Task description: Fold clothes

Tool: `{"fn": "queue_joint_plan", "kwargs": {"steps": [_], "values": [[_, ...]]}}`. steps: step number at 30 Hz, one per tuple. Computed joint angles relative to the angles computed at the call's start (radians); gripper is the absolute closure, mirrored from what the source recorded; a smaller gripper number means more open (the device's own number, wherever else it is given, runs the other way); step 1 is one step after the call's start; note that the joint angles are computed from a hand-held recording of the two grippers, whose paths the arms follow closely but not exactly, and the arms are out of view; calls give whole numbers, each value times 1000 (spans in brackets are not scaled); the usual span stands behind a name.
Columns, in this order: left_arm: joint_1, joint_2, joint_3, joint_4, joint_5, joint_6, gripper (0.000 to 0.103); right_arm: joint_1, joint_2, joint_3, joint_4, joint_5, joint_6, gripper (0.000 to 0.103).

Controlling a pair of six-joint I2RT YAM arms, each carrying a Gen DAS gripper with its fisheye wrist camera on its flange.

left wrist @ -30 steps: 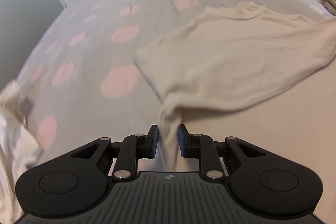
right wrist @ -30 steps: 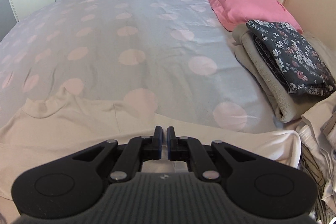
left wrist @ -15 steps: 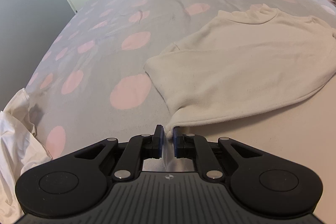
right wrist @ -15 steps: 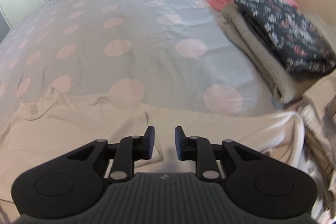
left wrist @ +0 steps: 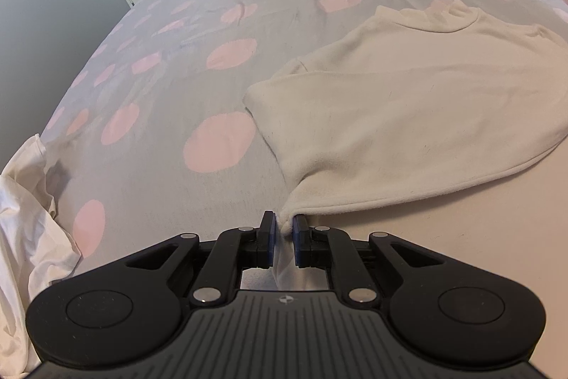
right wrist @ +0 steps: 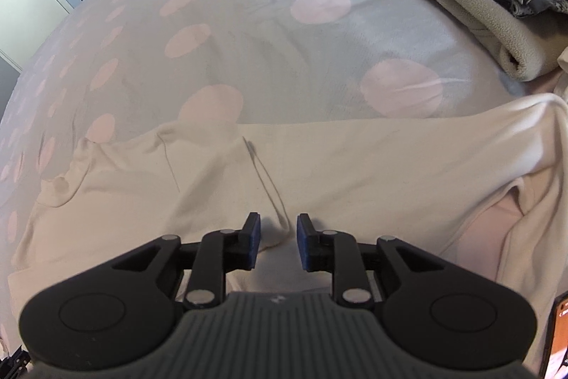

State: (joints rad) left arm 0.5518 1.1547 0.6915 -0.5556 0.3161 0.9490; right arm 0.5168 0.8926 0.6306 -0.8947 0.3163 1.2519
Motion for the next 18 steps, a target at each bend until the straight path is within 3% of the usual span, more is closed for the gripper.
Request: {"fn": "queue_joint_plan", "kwargs": {"steps": [2, 6, 11, 18], "values": [[2, 5, 1, 0, 0, 2, 95, 4, 9, 1, 8, 1, 4, 94], [23, 11, 13, -11, 28, 6, 95, 52, -13, 49, -41, 52, 37, 94], [60, 15, 39, -27, 72, -4, 96, 91, -58, 142, -204, 99, 158, 95], [68, 11, 34, -28, 74, 33, 96, 48, -68, 51, -203, 5, 162, 95]]}}
